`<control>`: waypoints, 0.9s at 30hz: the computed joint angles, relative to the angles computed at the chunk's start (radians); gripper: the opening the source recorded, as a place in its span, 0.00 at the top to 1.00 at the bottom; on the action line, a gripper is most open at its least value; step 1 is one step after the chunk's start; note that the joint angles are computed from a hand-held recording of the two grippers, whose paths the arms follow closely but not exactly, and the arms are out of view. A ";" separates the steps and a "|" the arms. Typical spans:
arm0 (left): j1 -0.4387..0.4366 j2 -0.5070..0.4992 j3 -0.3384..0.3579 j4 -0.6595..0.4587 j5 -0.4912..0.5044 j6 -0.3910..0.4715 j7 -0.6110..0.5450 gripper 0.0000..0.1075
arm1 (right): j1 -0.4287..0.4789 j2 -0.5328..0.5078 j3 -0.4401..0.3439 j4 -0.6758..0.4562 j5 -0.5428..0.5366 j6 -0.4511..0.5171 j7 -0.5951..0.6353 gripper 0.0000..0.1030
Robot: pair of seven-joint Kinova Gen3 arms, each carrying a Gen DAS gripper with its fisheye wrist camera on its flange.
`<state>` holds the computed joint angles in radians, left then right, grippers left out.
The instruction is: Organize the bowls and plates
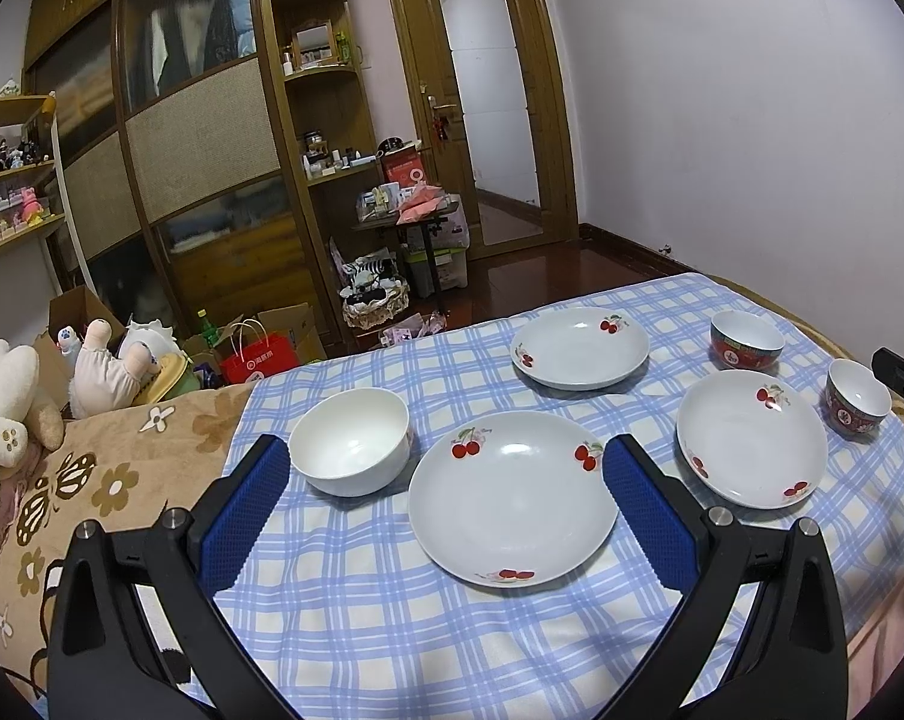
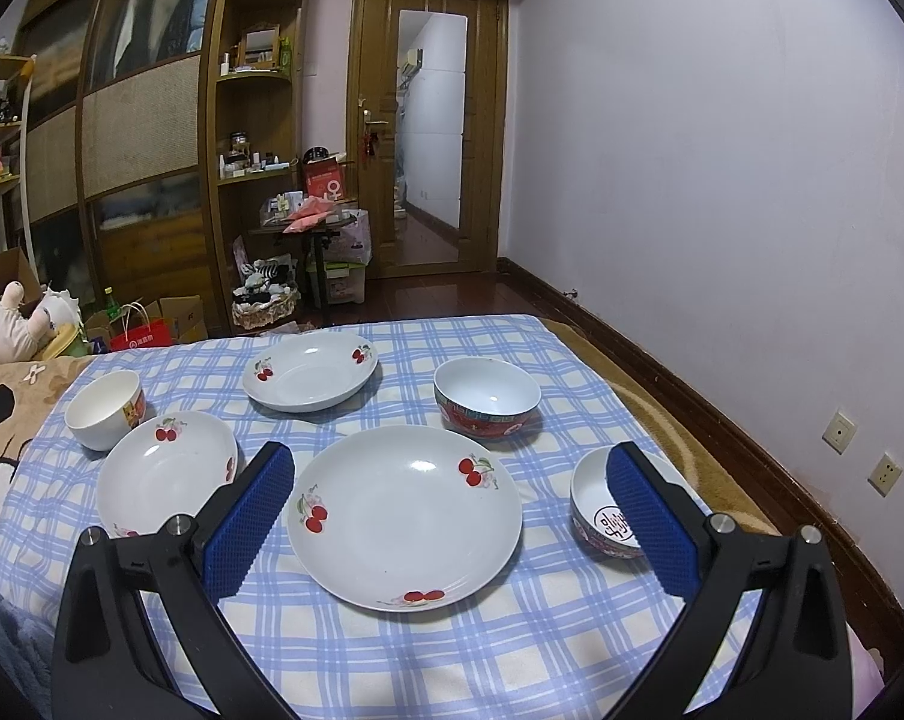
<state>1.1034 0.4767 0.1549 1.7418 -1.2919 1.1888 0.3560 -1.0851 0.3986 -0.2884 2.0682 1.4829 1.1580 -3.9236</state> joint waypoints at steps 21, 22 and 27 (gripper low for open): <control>0.006 0.006 -0.002 -0.010 0.006 0.005 -0.008 0.05 | -0.001 0.001 0.001 -0.002 -0.001 0.000 0.003 0.00; 0.005 0.006 -0.003 -0.009 0.005 0.003 -0.007 0.05 | 0.000 0.001 0.001 -0.003 -0.002 0.000 0.003 0.00; 0.005 0.004 -0.003 -0.011 0.009 0.004 -0.010 0.05 | -0.001 0.001 0.001 -0.002 -0.002 0.000 0.004 0.00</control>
